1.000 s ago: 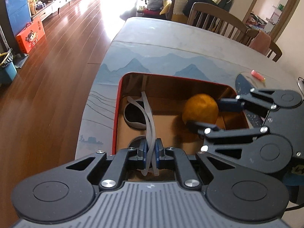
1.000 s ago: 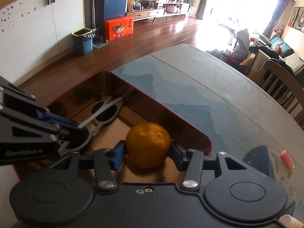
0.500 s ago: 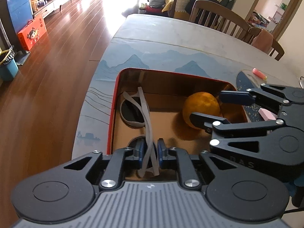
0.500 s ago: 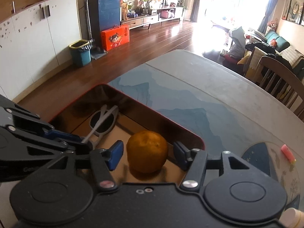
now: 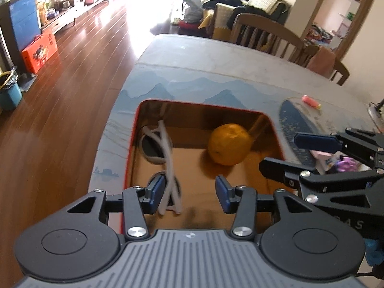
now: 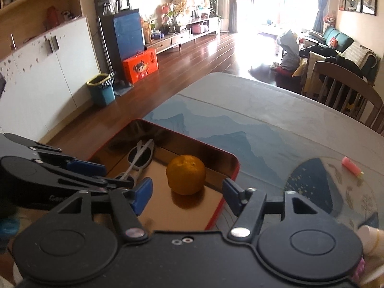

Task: Organize rigid objects
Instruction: 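Open both tools and withdraw them from the tin box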

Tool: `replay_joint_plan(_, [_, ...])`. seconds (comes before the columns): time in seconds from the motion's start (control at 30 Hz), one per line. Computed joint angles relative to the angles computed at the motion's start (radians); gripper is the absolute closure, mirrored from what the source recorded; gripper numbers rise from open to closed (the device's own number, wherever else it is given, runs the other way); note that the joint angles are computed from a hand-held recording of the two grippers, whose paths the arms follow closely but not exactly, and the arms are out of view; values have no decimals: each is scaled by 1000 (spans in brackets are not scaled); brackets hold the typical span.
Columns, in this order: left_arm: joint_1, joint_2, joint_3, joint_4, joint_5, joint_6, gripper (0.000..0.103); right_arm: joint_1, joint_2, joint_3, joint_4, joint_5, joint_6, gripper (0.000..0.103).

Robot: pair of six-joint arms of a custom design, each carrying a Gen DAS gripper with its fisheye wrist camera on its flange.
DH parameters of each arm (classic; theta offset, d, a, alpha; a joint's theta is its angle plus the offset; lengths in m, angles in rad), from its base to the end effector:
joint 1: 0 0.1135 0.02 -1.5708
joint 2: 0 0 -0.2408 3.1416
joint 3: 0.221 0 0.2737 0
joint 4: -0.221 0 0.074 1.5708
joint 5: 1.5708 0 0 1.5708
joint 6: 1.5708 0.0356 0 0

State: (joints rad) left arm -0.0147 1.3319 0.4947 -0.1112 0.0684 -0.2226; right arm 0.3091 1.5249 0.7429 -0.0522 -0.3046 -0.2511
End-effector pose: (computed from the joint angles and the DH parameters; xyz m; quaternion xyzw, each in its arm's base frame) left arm 0.2502 -0.0061 0.1003 -0.0883 0.9474 -0.0685 0.3000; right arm 0.2951 0.1055 0.1285 -0.3074 0.8711 0.1518 0.3516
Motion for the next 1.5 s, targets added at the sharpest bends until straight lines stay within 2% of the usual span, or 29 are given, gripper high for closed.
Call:
replay_joint_plan(0.13, [-38, -100, -33, -21, 12, -7, 45, -62, -114, -62, -29, -50, 10, 30])
replay_joint_plan(0.27, [-118, -185, -51, -41, -28, -31, 40, -153, -214, -106, -80, -119, 14, 26])
replay_joint_plan(0.4, [-207, -235, -53, -45, -78, -68, 29, -259, -308, -153, -116, -175, -16, 19])
replay_joint_plan(0.6, [-327, -217, -22, -32, -142, -123, 27, -426, -390, -198, -167, -252, -79, 8])
replay_joint_plan(0.73, [-418, -196, -13, -6, -241, -170, 22, -543, -400, -209, -194, -300, -124, 2])
replay_joint_plan(1.03, [-578, -55, 83, 34, -331, -262, 18, -795, -268, -146, -255, -438, -306, 0])
replay_joint_plan(1.27, [-655, 96, 187, 79, -358, -344, 18, -897, -136, -44, -295, -458, -433, 0])
replay_joint_plan(1.5, [-670, 359, 412, 48, -393, -403, 18, -931, 2, 60, -313, -457, -551, 0])
